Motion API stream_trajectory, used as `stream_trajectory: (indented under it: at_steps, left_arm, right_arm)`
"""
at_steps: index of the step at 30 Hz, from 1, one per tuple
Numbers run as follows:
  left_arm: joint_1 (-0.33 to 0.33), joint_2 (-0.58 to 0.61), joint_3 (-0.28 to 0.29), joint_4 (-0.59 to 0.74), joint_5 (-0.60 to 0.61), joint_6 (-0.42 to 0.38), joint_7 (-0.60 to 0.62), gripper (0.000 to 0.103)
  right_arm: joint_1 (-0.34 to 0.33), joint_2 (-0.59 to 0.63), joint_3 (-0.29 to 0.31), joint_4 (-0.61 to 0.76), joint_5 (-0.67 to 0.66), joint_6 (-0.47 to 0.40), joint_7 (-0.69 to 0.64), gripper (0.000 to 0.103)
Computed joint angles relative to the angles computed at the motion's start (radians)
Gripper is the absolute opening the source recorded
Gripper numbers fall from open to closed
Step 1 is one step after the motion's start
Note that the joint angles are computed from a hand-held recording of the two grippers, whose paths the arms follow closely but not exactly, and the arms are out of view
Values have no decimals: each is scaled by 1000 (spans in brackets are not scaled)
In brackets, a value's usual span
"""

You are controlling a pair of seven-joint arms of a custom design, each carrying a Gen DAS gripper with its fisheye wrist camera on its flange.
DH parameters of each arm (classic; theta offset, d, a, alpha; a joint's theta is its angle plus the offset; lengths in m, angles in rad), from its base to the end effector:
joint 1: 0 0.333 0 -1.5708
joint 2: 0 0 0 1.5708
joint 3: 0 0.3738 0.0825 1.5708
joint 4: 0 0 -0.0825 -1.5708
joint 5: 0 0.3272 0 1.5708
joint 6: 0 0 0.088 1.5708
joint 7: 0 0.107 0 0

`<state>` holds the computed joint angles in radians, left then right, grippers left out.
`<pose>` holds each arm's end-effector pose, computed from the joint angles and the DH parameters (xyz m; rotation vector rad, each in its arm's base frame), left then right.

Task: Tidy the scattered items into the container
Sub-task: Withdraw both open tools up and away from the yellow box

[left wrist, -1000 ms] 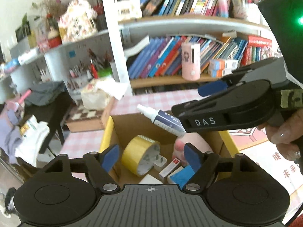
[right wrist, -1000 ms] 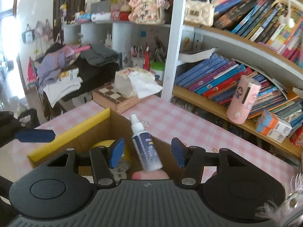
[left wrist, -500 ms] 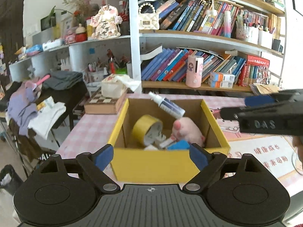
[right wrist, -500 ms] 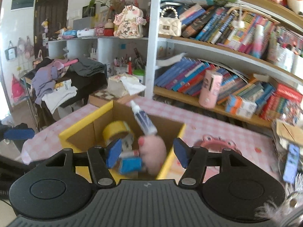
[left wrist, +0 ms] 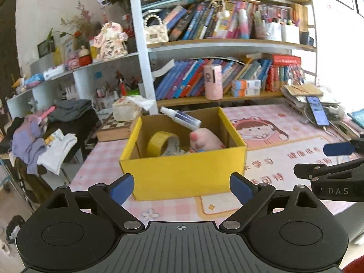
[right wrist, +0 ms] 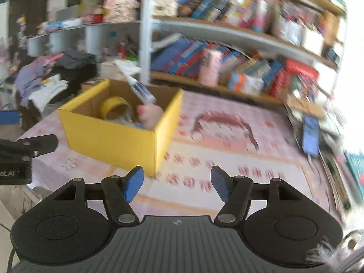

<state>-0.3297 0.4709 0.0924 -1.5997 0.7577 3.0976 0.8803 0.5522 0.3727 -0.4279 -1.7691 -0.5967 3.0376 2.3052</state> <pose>0.6583 -0.2343 0.5429 -1.3190 1.8280 -0.9406 0.6388 0.1737 0.5458 -1.7030 1.6067 -0.9152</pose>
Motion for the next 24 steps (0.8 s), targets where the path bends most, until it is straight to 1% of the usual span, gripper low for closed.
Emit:
stream_trajectory:
  at_steps: [1,3,4,5,7,9,10,11,12,13,14,16,19,21,22,24]
  left_arm:
    - [5,-1,-12,-6,-9,-1,4,93]
    - [33,-1,-59,-15,-42,-12,38,93]
    - [43,0,-76,-19,-55,-16,58,93]
    - [40,-1,-75,-23,-60,-17,65,93]
    - [6,-6,-35,-34,-47,-10,38,93]
    - [-35,-12,19,-50,-19,7,-14,93]
    - [-68,-15,61,-58,7,15,-56,93]
    - [-105,-17,108,-63,38,17,-108,93]
    - [-132,-18,142,-67,68,17,-156,94]
    - [-148,-21,162,-71,96,16,-197,94]
    - [-157,-24,170,-78,116,11,-228,97]
    - [-145,-30,149,-85,136,-11,-251,99]
    - [-95,-32,72,-79,130,-55,-237,99]
    - [-64,-34,29,-80,133,-64,-230,101]
    - [-53,-35,14,-82,135,-65,-226,102]
    - [-44,-35,0,-79,146,-66,-229,102]
  right_arm:
    - [38,-4,-47,-15,-27,-1,49,65]
    - [99,-10,-125,-40,-100,5,148,71]
    - [126,-14,-159,-48,-144,3,201,71]
    - [138,-18,-175,-55,-177,3,239,72]
    - [142,-28,-183,-67,-226,2,292,74]
    - [125,-40,-160,-80,-253,-2,314,76]
    - [117,-48,-148,-88,-268,-5,322,77]
    - [109,-54,-137,-96,-284,-5,330,80]
    - [98,-59,-123,-101,-296,-5,333,84]
    - [84,-65,-106,-109,-306,-4,331,85]
    - [70,-71,-89,-114,-311,-5,329,85]
    - [47,-80,-65,-120,-329,-11,339,88]
    - [16,-93,-34,-129,-356,-23,367,90]
    - [-10,-99,-8,-132,-364,-28,374,91]
    - [-23,-101,5,-134,-370,-26,376,91]
    - [-52,-104,36,-135,-375,-28,371,96]
